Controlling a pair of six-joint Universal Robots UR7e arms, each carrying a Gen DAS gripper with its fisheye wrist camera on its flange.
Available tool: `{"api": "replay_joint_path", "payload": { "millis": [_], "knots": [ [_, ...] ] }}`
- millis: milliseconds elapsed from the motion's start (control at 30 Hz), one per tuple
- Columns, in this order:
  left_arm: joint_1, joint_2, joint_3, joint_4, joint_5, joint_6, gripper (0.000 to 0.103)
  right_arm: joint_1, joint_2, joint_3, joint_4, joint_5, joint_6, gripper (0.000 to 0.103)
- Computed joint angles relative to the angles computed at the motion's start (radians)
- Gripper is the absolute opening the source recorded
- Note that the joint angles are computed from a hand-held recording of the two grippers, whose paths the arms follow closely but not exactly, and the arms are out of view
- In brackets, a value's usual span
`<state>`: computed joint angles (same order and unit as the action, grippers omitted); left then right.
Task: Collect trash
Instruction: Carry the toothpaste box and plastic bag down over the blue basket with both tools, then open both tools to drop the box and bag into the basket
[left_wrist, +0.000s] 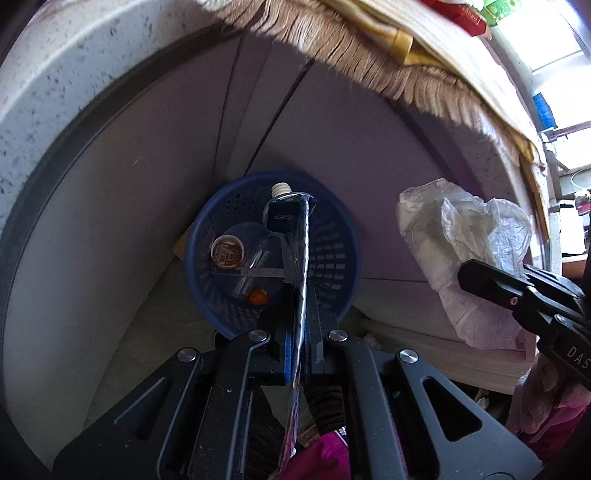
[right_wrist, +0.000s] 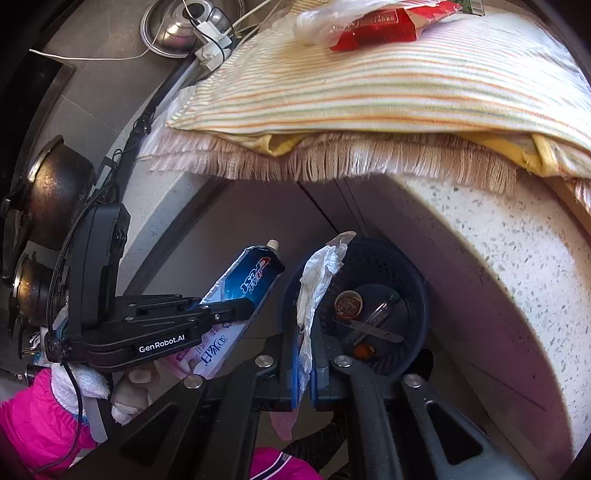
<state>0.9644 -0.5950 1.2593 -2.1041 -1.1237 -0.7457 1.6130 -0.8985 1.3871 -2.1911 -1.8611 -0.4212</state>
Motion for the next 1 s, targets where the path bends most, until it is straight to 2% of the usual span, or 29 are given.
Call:
{"api": "replay_joint_path", "payload": {
  "millis": [300, 633, 933, 1000],
  "knots": [
    [0.021, 0.045, -0.017, 0.046, -0.003, -0.026, 0.001, -0.015, 0.020, 0.042, -0.045, -0.076, -0.034, 0.002],
    [0.032, 0.103, -0.070, 0.103, -0.006, -0.034, 0.001, -0.021, 0.080, 0.033, -0.077, -0.149, -0.066, 0.003],
    [0.036, 0.132, -0.097, 0.133, 0.014, -0.044, 0.001, -0.022, 0.104, 0.025, -0.098, -0.157, -0.068, 0.007],
    [0.036, 0.134, -0.102, 0.137, 0.021, -0.045, 0.001, -0.020, 0.109, 0.019, -0.102, -0.160, -0.071, 0.010]
  ]
}}
